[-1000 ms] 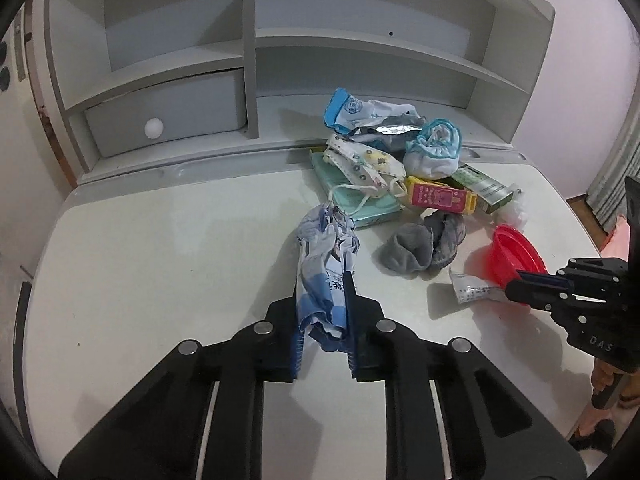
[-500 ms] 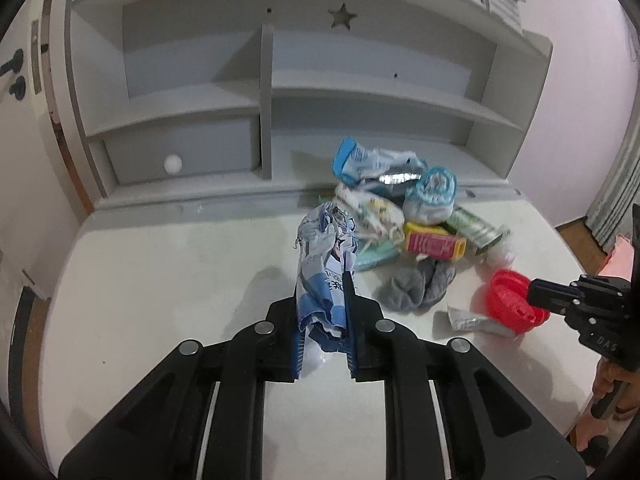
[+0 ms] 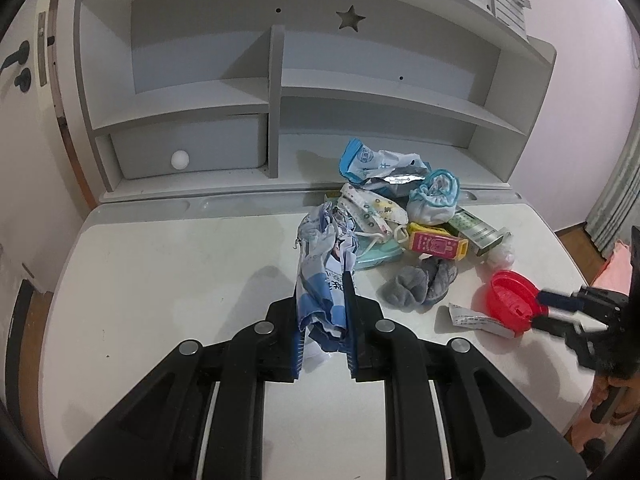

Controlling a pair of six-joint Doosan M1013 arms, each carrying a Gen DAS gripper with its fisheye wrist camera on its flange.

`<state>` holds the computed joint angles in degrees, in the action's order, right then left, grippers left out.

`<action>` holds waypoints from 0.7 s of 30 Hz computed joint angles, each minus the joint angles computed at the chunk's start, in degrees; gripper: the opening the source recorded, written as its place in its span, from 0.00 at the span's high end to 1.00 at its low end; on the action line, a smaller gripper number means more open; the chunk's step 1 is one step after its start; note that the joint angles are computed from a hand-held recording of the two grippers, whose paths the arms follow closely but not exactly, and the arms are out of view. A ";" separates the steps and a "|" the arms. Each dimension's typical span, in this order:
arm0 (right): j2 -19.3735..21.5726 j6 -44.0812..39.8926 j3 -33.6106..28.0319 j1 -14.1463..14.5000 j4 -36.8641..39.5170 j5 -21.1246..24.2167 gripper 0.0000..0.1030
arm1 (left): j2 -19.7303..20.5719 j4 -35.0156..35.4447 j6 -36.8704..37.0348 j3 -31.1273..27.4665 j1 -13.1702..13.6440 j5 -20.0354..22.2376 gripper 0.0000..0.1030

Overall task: Collect trash
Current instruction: 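Carry wrapper and red lid to the bin and open both tools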

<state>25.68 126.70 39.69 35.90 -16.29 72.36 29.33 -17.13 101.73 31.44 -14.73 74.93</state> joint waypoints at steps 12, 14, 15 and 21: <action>4.48 -10.56 -7.25 -0.23 3.25 8.25 0.70 | 0.18 -0.08 -0.02 -0.17 -0.02 0.82 0.85; 5.09 -11.45 -7.91 -0.23 3.13 9.06 0.81 | 0.09 -0.16 -0.17 0.04 0.10 0.83 0.85; 5.21 -11.51 -7.90 -0.29 3.17 9.17 0.85 | 0.06 -0.28 -0.24 0.10 0.15 0.82 0.85; 3.95 -9.65 -5.64 -0.02 1.00 6.00 0.95 | -0.25 -0.45 0.04 0.38 0.21 0.40 0.85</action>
